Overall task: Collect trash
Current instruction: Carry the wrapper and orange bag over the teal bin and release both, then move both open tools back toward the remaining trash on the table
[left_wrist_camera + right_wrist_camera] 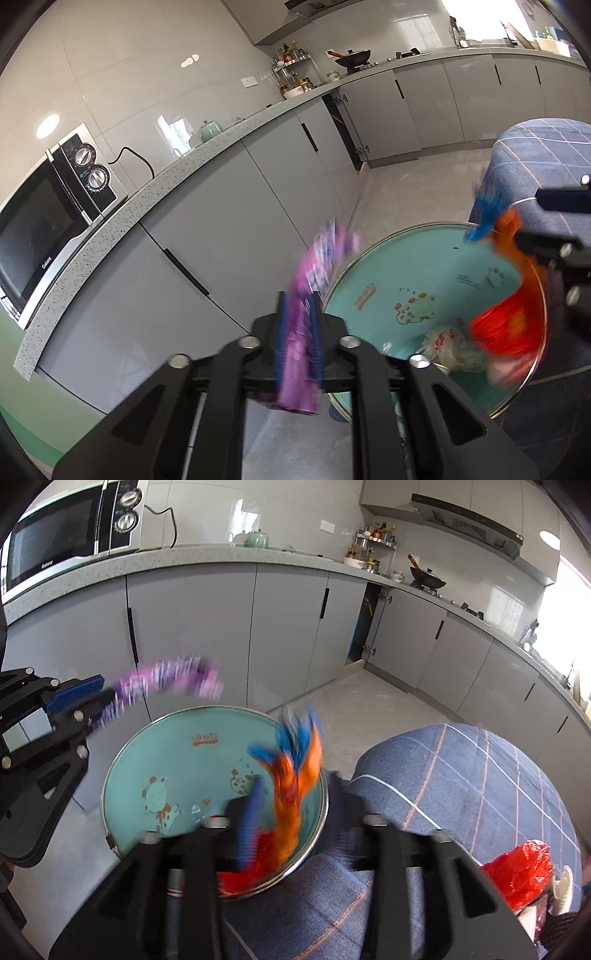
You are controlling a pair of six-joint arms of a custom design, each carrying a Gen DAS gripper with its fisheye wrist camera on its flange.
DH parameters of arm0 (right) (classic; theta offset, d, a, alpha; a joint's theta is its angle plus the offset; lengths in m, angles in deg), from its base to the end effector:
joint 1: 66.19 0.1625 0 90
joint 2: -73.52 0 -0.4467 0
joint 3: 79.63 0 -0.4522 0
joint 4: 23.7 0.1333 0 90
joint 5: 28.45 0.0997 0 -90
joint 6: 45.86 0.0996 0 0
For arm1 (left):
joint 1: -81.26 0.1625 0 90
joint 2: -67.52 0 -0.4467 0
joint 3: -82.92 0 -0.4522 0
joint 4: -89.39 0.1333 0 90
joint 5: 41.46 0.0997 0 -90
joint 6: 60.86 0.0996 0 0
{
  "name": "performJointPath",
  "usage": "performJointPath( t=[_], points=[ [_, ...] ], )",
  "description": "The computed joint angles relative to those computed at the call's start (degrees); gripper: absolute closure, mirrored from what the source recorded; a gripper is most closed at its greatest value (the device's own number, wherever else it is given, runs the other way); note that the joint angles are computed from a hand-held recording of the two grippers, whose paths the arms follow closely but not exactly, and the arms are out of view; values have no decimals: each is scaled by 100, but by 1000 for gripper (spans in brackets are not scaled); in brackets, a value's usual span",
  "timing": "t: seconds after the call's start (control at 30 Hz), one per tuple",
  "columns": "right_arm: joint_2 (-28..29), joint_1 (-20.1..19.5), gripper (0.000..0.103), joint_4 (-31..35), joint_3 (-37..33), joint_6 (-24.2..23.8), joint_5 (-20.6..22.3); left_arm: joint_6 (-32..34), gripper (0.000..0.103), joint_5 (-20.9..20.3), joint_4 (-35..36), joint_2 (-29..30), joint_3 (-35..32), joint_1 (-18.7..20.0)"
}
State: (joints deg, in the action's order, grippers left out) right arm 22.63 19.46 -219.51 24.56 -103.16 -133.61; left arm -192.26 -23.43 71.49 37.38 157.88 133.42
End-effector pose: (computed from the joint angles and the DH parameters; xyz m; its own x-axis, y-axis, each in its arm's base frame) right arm 0.0547 -0.6951 0.1671 -0.5503 -0.3594 0.7537 -0.7717 0.5636 -0.2947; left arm -0.2429 -0.6843 -0.0348 -0.2973 -0.0490 -0.9535 0.7572 0.5963 -0.2667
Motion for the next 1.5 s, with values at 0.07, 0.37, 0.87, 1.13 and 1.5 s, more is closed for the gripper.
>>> performJointPath(
  t=[0.07,0.37,0.87,1.13,1.5],
  points=[
    [3,-12,56,-7,-3,0,-13,13,61,46,-34,-2,18,0],
    [-236,-117,47,-124,183,219,-43,564,39,11,-729,-154,336,-97],
    [-1427,-432,33,-604,1355,382,387,765,26,-71,-1077,-270,672,-483],
    [-2264,-882,30,-1088,2092,419,595,106,21,179,-120,218,337,-843],
    [-2925,-1659,28,-1422,2390,569,625,-1088,19,733,1320,948,-326,-1266]
  ],
)
